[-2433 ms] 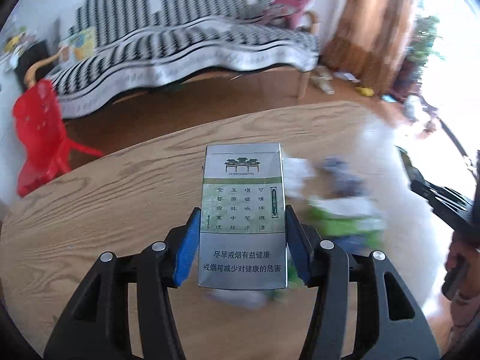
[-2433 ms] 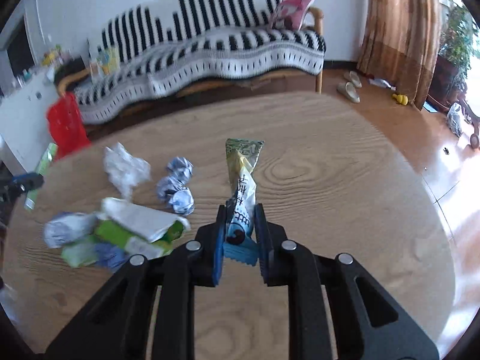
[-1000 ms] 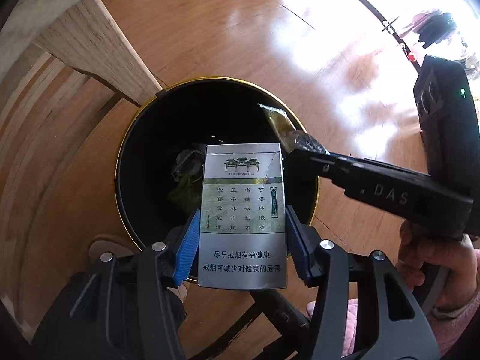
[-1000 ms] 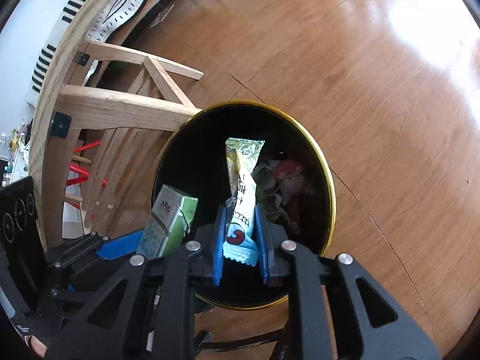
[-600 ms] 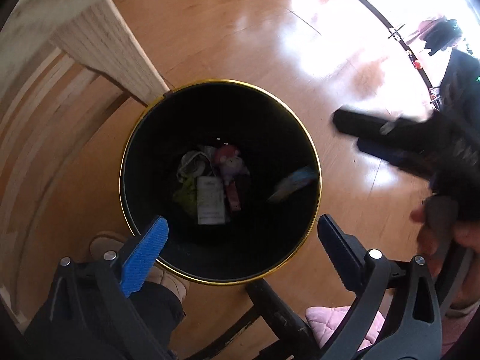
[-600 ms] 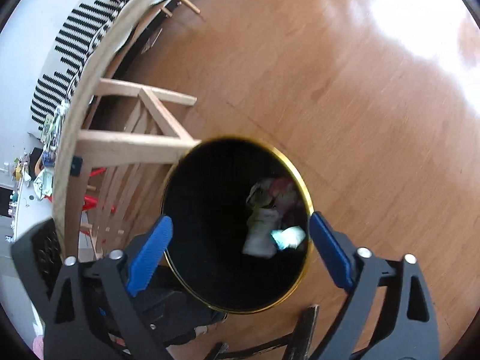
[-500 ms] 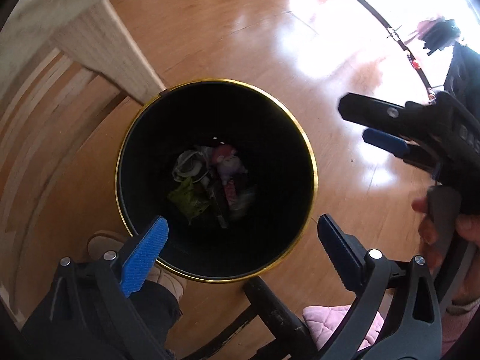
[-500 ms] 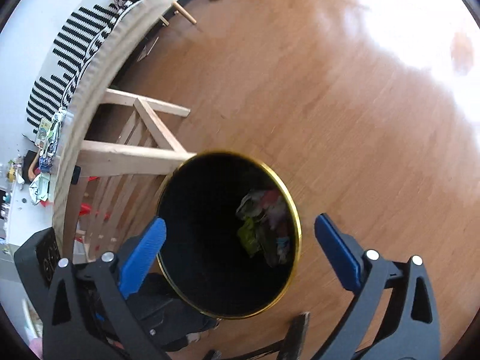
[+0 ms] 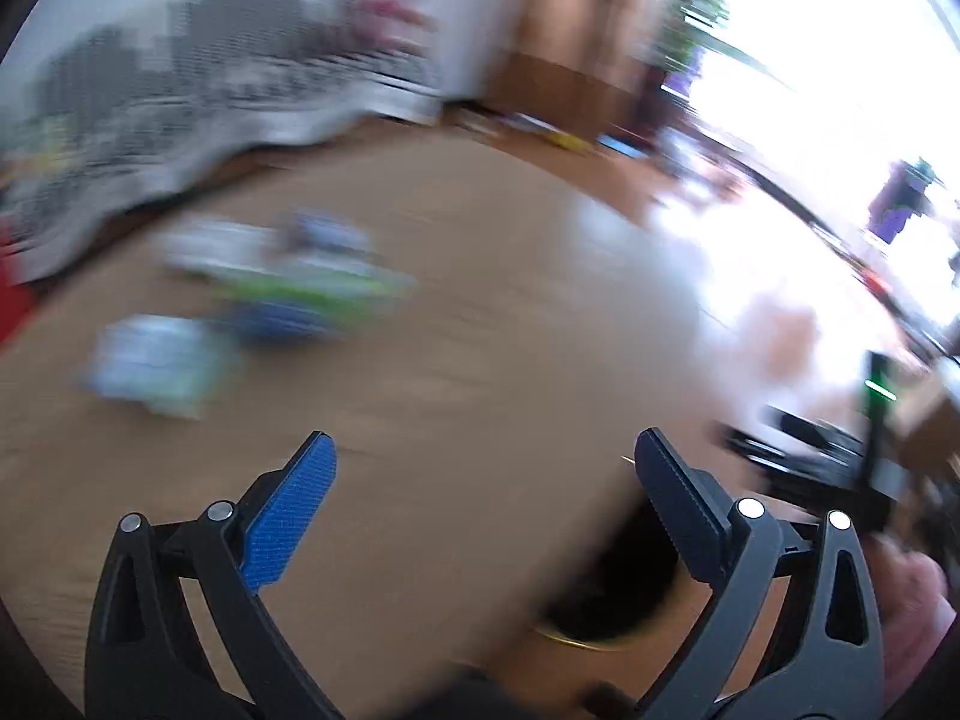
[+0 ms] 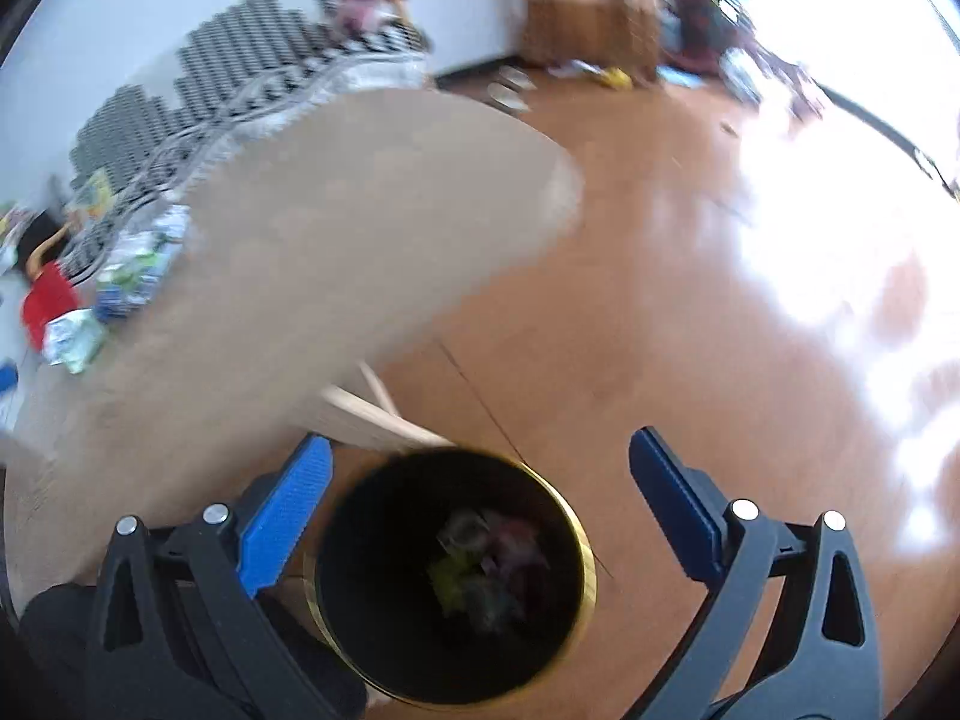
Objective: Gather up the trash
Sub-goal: 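Grasp the blue Baby Wipes pack with the left tool while the right tool grasps crumpled silver foil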
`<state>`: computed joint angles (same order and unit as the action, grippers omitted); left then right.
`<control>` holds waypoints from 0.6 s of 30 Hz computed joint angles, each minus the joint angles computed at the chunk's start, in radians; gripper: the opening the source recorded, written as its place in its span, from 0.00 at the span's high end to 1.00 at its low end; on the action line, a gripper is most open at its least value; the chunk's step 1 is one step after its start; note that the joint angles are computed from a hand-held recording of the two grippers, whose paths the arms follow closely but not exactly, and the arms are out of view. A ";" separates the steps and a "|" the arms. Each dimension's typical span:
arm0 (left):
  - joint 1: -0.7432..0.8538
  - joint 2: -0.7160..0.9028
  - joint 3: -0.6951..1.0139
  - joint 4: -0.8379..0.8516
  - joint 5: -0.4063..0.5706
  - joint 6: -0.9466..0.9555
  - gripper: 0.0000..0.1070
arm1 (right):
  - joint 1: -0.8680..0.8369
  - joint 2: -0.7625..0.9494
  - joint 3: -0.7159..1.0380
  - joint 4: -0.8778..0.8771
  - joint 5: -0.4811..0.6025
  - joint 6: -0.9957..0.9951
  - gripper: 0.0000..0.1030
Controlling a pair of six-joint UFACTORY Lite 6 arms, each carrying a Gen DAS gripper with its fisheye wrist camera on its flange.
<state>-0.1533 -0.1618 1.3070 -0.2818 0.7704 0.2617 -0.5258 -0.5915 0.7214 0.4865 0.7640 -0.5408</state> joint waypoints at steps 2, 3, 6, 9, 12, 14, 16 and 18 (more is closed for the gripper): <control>0.187 0.074 0.077 0.006 -0.007 0.045 0.09 | 0.142 0.039 0.054 -0.047 -0.036 0.112 0.07; 0.253 0.123 0.119 0.001 -0.010 0.065 0.09 | 0.209 0.066 0.080 -0.062 -0.053 0.160 0.07; 0.387 0.370 0.356 0.010 0.045 0.067 0.09 | 0.446 0.197 0.203 -0.141 -0.120 0.324 0.07; 0.404 0.598 0.589 0.012 0.130 0.065 0.09 | 0.635 0.351 0.358 -0.251 -0.169 0.478 0.07; 0.408 0.691 0.670 0.047 0.135 0.061 0.09 | 0.724 0.522 0.523 -0.270 -0.178 0.511 0.07; 0.403 0.753 0.724 0.084 0.131 0.027 0.09 | 0.773 0.644 0.652 -0.290 -0.166 0.526 0.07; 0.412 0.824 0.800 0.078 0.151 0.028 0.09 | 0.802 0.757 0.782 -0.270 -0.140 0.494 0.07; 0.417 0.897 0.880 0.071 0.171 0.022 0.09 | 0.814 0.873 0.909 -0.262 -0.114 0.468 0.07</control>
<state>0.2635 0.7350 2.1870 -0.2108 0.9414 0.2832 0.2881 0.2810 1.6302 0.2243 0.6501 -0.0723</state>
